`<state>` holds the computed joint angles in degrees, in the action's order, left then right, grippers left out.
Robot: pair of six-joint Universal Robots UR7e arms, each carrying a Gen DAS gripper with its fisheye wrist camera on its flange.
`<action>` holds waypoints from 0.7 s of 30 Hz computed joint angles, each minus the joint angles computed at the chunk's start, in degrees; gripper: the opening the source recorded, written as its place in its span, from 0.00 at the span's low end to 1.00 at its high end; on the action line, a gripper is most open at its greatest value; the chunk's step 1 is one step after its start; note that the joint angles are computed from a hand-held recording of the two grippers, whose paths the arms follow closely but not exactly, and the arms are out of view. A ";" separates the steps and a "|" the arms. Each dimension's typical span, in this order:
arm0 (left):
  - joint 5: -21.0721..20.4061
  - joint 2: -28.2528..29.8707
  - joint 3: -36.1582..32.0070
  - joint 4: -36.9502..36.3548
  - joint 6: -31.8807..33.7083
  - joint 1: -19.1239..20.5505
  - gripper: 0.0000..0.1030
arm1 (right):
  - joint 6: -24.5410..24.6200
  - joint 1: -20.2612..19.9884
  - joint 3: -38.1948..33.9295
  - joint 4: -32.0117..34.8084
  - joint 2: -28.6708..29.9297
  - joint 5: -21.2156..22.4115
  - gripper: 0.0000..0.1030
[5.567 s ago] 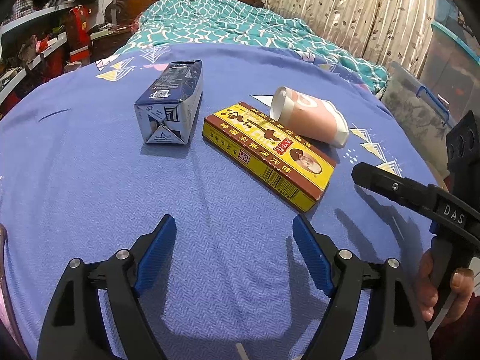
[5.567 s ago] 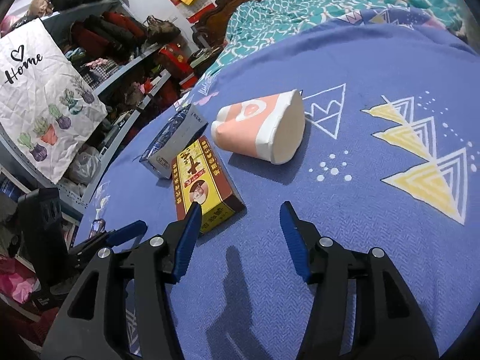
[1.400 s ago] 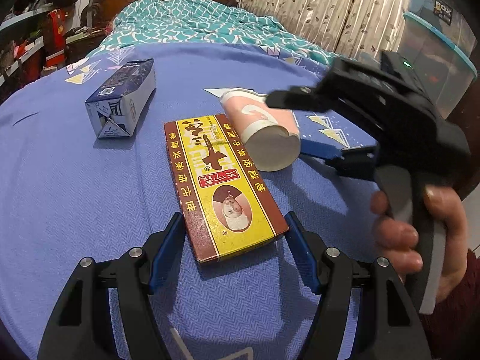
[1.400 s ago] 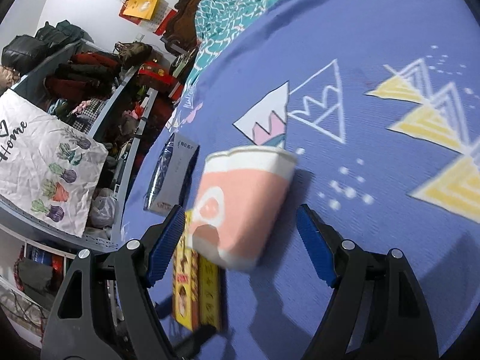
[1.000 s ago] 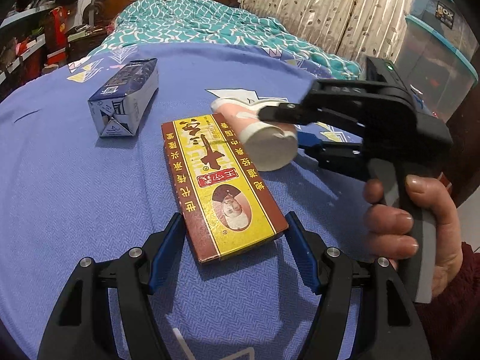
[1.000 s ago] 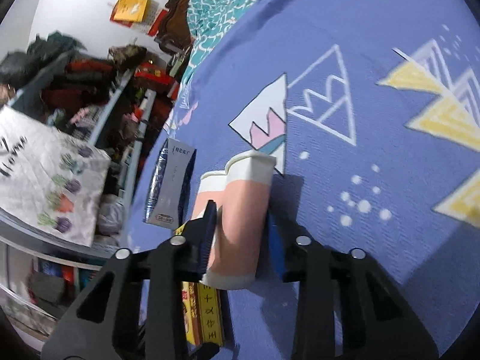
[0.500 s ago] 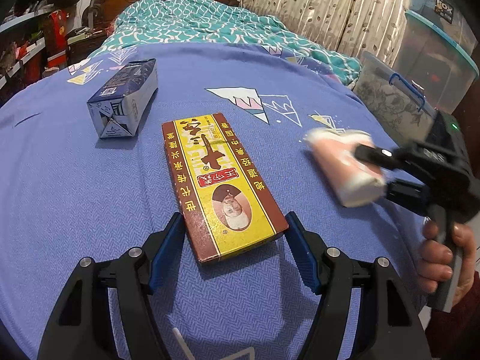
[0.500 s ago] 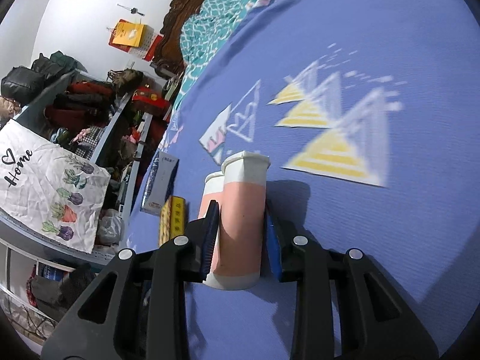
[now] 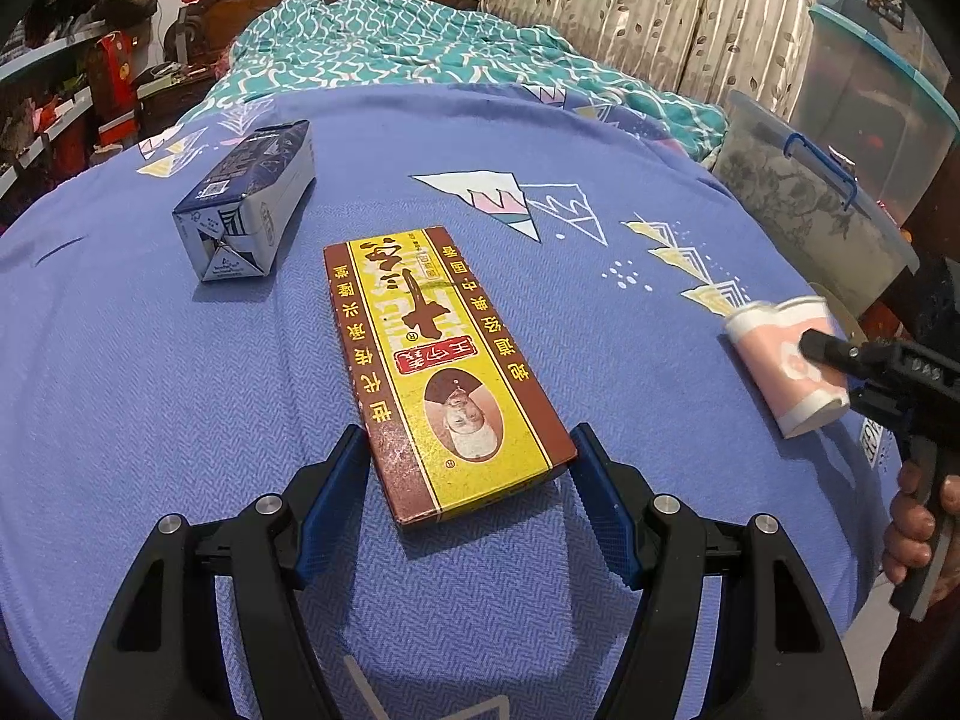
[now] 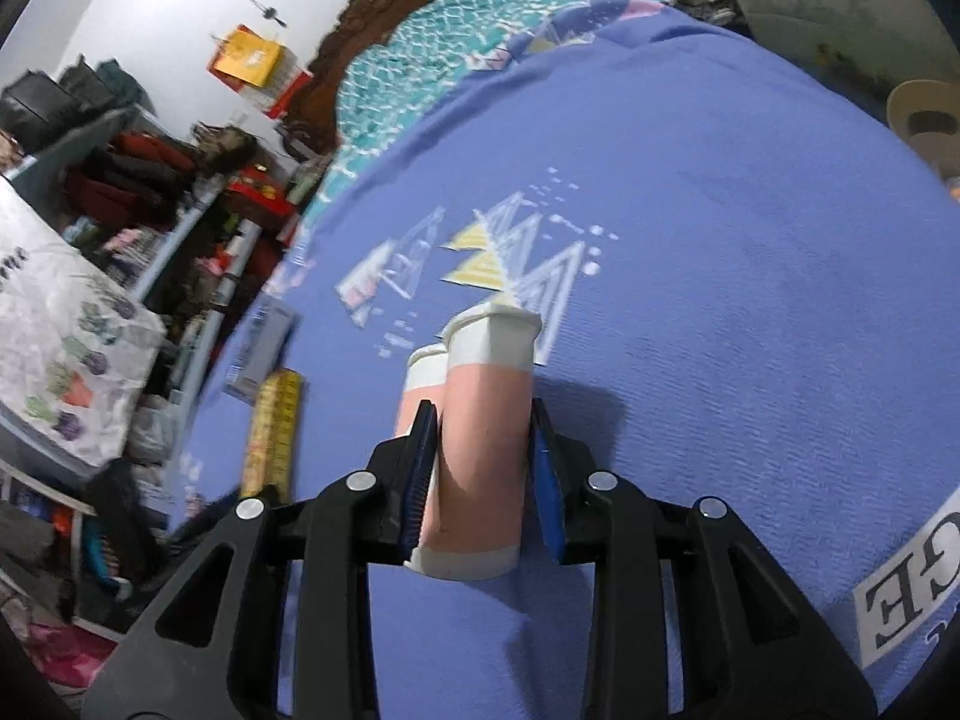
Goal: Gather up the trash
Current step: 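Lift the paper cup with the right tool and pull it back, then hold the paper cup in the right tool while the left tool hovers over the yellow box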
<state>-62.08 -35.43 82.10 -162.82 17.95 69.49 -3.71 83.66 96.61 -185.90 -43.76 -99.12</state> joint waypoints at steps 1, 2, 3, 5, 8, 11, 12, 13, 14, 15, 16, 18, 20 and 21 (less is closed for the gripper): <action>0.13 0.02 0.03 -0.04 0.07 -0.03 0.63 | 0.05 0.11 0.01 -0.78 0.41 -0.27 0.38; 0.24 0.03 0.03 -0.04 0.13 -0.06 0.64 | 0.00 0.07 0.08 -1.43 0.59 -0.37 0.40; 0.32 0.05 0.03 -0.05 0.16 -0.09 0.64 | 0.11 0.05 0.20 -1.78 0.66 -0.20 0.42; 0.67 0.13 0.07 -0.15 0.30 -0.20 0.64 | 0.67 -0.06 0.24 -0.79 0.47 0.07 0.53; 0.86 0.21 0.01 -0.06 0.53 -0.27 0.66 | 0.60 -0.31 0.55 -0.67 0.54 0.64 0.57; 0.86 0.22 0.01 0.13 0.71 -0.30 0.68 | 0.00 -0.34 1.12 -1.91 0.67 0.88 0.59; 0.85 0.22 0.02 0.19 0.80 -0.31 0.69 | -0.12 -0.37 1.24 -2.20 0.69 1.06 0.60; 0.88 0.22 0.02 0.28 0.89 -0.34 0.70 | -0.16 -0.30 1.11 -2.34 0.88 1.05 0.61; 0.92 0.25 -0.02 0.33 0.94 -0.35 0.71 | -0.36 -0.23 0.97 -2.44 1.04 0.97 0.63; 0.91 0.29 -0.04 0.34 0.95 -0.36 0.71 | -0.63 -0.04 0.91 -2.70 1.23 0.70 0.64; 0.91 0.29 -0.04 0.34 0.95 -0.36 0.71 | -0.95 0.12 0.89 -2.94 1.37 0.40 0.65; 0.86 0.27 -0.02 0.36 0.92 -0.36 0.71 | -2.04 0.61 0.81 -3.63 1.80 -0.90 0.66; 0.91 0.28 0.00 0.38 0.96 -0.38 0.72 | -2.80 1.02 0.56 -3.88 2.13 -2.02 0.67; 0.91 0.32 -0.05 0.42 0.97 -0.39 0.73 | -3.24 1.24 0.47 -4.05 2.31 -2.64 0.67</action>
